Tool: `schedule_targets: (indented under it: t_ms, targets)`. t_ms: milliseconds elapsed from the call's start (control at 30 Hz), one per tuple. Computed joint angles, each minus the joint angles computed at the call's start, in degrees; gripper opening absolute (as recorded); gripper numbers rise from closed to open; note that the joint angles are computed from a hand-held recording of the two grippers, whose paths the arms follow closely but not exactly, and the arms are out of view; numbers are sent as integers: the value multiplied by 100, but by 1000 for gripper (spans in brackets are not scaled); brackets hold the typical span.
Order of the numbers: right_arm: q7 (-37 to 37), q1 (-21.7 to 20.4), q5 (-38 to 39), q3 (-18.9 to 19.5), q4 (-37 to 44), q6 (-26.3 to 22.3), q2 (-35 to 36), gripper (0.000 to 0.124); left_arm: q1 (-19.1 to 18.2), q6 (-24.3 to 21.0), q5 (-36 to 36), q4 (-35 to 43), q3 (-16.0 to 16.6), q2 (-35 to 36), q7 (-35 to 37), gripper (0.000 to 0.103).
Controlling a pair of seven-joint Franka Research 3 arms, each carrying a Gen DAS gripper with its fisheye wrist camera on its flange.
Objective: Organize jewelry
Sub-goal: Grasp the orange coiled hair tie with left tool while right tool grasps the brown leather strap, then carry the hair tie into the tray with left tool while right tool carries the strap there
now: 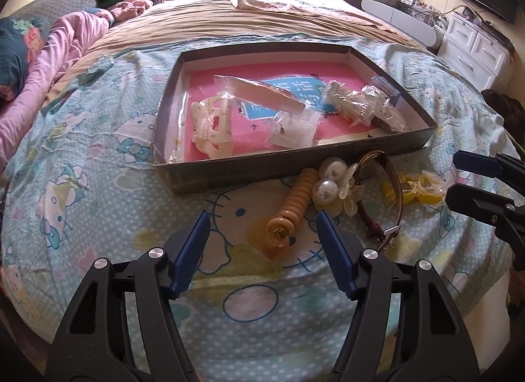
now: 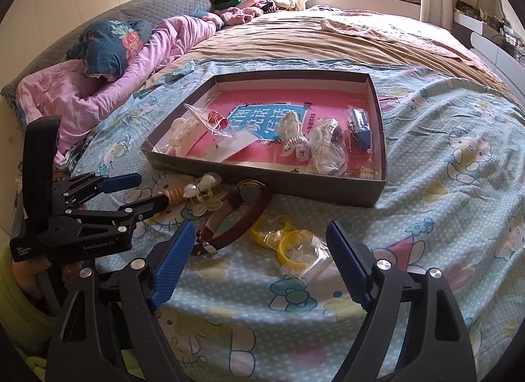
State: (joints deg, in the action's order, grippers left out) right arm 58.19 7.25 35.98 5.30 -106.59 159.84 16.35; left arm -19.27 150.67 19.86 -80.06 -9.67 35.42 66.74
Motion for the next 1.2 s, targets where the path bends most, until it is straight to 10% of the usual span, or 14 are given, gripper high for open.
schedule_targets:
  t_ms: [633, 1200]
  targets:
    - [856, 109, -833, -161, 1412, -1005, 1037, 45, 64, -69, -392, 316, -128, 293, 478, 14]
    - [787, 49, -1020, -8, 1360, -885, 1093, 11, 317, 386, -491, -274, -149, -204, 290, 13]
